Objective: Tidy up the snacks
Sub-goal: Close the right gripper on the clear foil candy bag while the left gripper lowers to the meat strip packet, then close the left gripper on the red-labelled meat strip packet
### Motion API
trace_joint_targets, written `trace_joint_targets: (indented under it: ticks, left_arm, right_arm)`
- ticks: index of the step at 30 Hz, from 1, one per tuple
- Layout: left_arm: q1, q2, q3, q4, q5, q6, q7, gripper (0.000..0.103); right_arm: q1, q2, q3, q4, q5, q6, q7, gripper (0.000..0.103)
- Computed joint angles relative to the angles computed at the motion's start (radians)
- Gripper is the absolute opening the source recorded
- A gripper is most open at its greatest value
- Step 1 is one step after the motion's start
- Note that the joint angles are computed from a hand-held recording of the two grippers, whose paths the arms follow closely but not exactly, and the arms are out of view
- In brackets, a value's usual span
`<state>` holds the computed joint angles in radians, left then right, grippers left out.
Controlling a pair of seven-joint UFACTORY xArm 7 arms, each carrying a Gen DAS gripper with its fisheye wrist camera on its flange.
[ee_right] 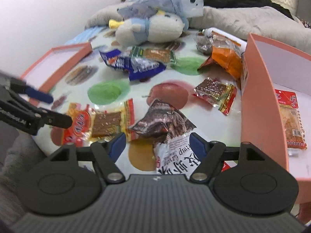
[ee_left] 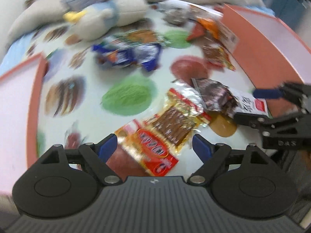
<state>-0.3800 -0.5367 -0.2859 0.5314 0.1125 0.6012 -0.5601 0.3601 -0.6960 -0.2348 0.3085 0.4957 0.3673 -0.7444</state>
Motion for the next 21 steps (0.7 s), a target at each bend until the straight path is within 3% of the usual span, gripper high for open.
trace_joint_targets:
  ticks: [3, 7, 13, 16, 18, 21]
  left_arm:
    - [-0.026, 0.076, 0.027, 0.024, 0.005, -0.053, 0.102, 0.087]
    - [-0.035, 0.172, 0.016, 0.061, 0.061, -0.090, 0.229, 0.090]
    - [-0.029, 0.275, 0.031, 0.086, 0.078, -0.137, 0.314, 0.091]
    - [-0.040, 0.311, 0.063, 0.092, 0.020, -0.152, 0.375, 0.092]
    - [-0.057, 0.324, 0.098, 0.097, -0.076, -0.156, 0.435, 0.094]
    - [-0.043, 0.349, 0.104, 0.102, -0.121, -0.172, 0.459, 0.103]
  right_arm:
    - [0.010, 0.032, -0.005, 0.014, 0.002, -0.008, -0.014, 0.074]
    - [0.020, 0.079, -0.008, 0.042, 0.019, -0.010, -0.021, 0.073]
    - [0.030, 0.144, -0.004, 0.086, 0.056, -0.009, -0.066, 0.073]
    - [0.038, 0.177, -0.010, 0.106, 0.089, -0.007, -0.099, 0.072]
    - [0.040, 0.205, -0.014, 0.123, 0.112, 0.007, -0.130, 0.068]
    - [0.009, 0.261, 0.003, 0.154, 0.139, 0.051, -0.136, 0.062]
